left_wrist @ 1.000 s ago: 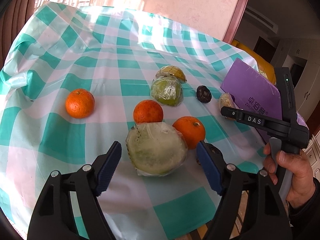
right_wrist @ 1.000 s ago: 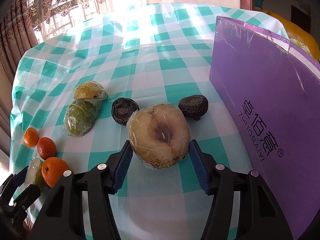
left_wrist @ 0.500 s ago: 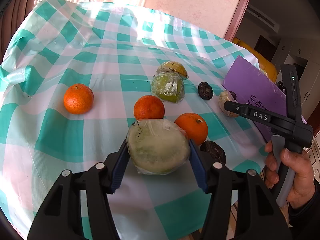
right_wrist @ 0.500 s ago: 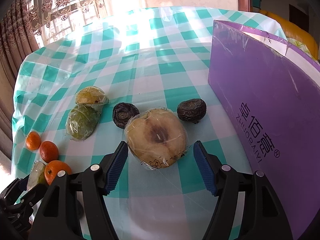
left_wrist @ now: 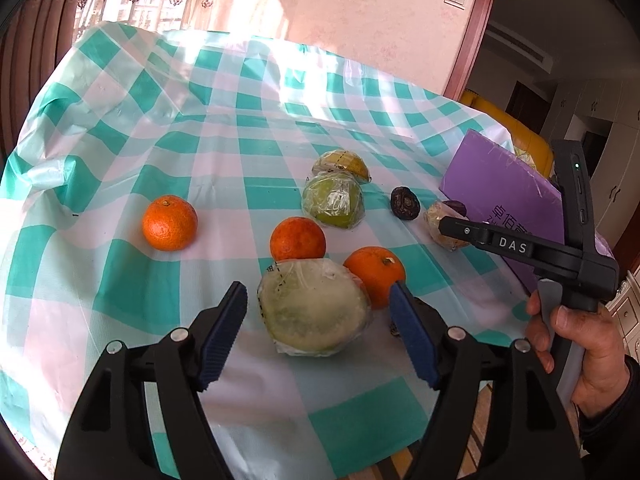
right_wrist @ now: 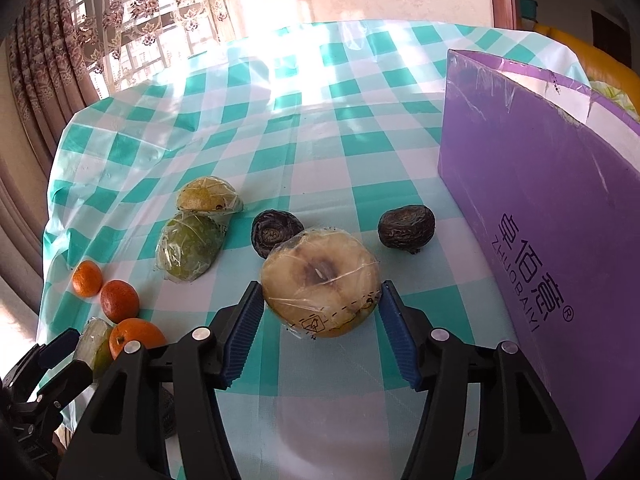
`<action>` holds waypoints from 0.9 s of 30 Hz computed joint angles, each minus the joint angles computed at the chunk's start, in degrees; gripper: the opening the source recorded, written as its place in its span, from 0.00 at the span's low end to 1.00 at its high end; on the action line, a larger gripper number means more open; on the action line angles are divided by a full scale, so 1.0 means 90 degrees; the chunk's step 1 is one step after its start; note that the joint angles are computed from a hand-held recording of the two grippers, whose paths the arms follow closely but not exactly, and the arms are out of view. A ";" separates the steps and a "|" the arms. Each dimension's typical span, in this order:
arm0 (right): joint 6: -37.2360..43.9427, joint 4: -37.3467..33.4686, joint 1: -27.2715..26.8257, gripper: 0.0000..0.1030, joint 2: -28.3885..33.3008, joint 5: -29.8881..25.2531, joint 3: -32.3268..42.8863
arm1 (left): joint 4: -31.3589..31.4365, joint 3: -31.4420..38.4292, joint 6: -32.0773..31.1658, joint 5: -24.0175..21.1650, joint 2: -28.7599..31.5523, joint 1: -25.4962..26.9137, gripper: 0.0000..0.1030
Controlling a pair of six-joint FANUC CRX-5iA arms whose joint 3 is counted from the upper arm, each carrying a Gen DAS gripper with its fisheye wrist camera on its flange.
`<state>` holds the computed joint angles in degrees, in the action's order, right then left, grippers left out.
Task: Organize fruits
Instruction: 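Close the left tool on the dark round dried fruit, then carry the pear half with the right tool while the left carries the dark fruit to the purple box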
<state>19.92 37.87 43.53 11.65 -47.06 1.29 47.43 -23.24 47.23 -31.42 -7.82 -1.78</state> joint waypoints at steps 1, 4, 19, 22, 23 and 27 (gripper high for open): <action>-0.0037 0.0057 0.0013 0.56 -0.0064 0.0058 -0.0083 | 0.0432 -0.0236 -0.0535 0.0270 -0.0162 -0.0114 0.70; -0.0133 0.0270 0.0071 0.56 -0.0253 0.0216 -0.0326 | 0.0926 -0.0458 -0.1511 0.0445 -0.0383 -0.0393 0.64; -0.0273 0.0715 0.0331 0.56 -0.1113 0.0622 -0.1083 | -0.2946 0.1865 0.1062 -0.1661 0.0803 -0.0840 0.43; -0.0365 0.0893 0.0356 0.56 -0.1294 0.0669 -0.1195 | -0.3423 0.2209 0.1400 -0.1847 0.0985 -0.0968 0.40; -0.0404 0.0957 0.0353 0.56 -0.1360 0.0701 -0.1235 | -0.3457 0.2277 0.1434 -0.1872 0.1031 -0.0988 0.40; -0.0584 0.1186 0.0334 0.56 -0.1626 0.0779 -0.1394 | -0.3413 0.2364 0.1426 -0.1949 0.1072 -0.0992 0.38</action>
